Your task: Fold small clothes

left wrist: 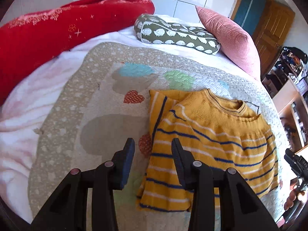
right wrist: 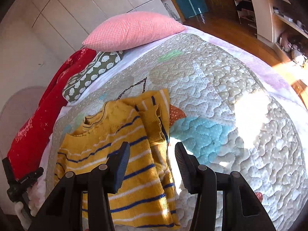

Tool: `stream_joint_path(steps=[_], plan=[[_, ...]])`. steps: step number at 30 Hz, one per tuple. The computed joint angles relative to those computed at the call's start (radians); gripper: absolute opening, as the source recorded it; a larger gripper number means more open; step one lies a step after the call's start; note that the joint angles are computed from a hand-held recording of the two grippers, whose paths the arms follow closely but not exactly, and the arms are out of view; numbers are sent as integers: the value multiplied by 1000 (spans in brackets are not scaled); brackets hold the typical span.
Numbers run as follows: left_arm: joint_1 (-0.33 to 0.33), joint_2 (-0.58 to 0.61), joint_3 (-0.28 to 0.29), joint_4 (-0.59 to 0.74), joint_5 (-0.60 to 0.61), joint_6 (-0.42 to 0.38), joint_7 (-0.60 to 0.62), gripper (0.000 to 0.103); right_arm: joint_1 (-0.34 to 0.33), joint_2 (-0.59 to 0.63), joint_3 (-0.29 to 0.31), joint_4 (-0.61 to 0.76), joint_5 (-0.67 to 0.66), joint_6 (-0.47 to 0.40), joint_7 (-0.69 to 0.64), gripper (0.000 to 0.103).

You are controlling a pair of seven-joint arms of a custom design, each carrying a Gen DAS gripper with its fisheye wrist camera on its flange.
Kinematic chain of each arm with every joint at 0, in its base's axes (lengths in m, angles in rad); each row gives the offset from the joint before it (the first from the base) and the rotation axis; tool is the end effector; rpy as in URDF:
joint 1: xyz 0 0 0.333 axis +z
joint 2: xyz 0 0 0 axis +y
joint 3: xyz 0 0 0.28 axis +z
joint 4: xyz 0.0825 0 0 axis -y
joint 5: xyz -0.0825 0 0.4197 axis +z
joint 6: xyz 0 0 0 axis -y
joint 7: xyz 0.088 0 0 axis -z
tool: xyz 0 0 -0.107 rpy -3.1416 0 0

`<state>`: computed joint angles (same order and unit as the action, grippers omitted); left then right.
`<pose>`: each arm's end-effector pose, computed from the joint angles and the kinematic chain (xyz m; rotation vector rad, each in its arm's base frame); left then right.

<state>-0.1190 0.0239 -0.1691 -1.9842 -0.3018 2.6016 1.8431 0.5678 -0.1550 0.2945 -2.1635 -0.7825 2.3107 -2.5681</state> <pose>0.6123 -0.1745 0.4678 -1.5940 2.2712 -0.8338 0.3806 0.4276 0.4452 -0.9005 2.2788 -0.4411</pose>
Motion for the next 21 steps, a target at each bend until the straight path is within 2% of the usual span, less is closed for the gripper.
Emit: stream_joint_path(steps=[2,4,6,8,10,13,21], plan=[[-7,-123,-6,-149,41,105,-5,50,27,21,28,28,2,-50,-17,52],[1,-232,-25,-279,117,195,-65,62,57,59,44,69,3,-97,-35,52],[37,-327,-68,-386,221,267,-161,66,89,91,51,100,-1,-122,-33,52],[88,-405,-122,-460,310,299,-260,73,117,116,50,123,-5,-130,-22,52],[59,-469,-100,-520,301,304,-258,74,142,134,47,141,-14,-139,-9,52],[-27,-534,-28,-569,221,246,-189,74,174,158,42,174,-24,-170,-9,52],[-52,-605,-20,-623,154,216,-126,74,217,177,28,201,-31,-183,4,54]])
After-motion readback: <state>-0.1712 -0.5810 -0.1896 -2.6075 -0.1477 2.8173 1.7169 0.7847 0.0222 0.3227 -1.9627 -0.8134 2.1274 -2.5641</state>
